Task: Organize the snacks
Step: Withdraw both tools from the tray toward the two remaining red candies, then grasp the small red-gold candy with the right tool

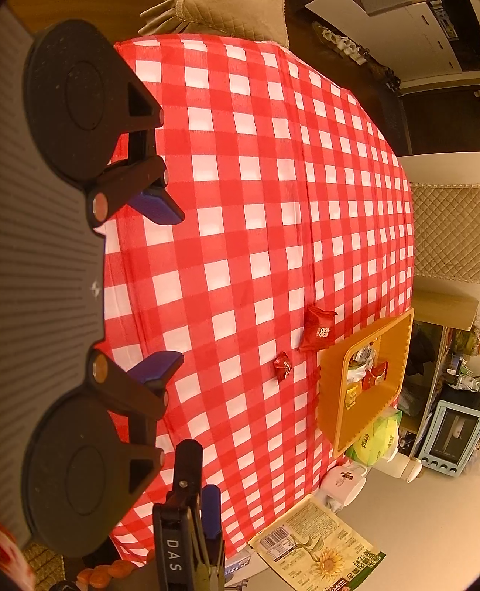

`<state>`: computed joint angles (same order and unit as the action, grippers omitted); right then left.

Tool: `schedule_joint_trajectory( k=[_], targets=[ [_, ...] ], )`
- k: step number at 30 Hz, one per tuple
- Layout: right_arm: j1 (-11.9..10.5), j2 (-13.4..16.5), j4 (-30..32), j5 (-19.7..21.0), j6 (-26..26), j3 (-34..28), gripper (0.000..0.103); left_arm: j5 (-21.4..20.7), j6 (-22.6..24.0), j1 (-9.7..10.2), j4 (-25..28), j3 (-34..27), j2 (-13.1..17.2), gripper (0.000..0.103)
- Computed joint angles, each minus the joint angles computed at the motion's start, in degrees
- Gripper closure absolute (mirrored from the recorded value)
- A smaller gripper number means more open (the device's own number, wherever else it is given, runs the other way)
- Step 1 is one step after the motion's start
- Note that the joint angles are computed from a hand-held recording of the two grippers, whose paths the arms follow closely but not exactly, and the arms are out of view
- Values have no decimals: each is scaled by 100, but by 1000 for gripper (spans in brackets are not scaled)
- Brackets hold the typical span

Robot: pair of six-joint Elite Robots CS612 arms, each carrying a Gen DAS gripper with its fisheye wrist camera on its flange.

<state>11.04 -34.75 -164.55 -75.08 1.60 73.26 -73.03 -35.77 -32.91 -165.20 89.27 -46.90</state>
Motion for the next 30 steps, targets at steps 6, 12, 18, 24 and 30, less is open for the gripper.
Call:
schedule_joint_trajectory(
  k=[6,12,18,24,30],
  targets=[
    [-46,71,193,99,-138,-148,8,30,-69,7,146,-196,105,30],
    [-106,195,231,170,-410,-341,8,105,-179,22,320,-400,224,30],
    [-183,428,198,70,-874,-653,9,285,-312,56,522,-611,354,30],
    [-246,721,373,73,-1578,-1109,24,401,-532,99,779,-834,487,30],
    [-262,1097,661,222,-2625,-1743,37,410,-715,119,994,-1002,594,30]
  ],
)
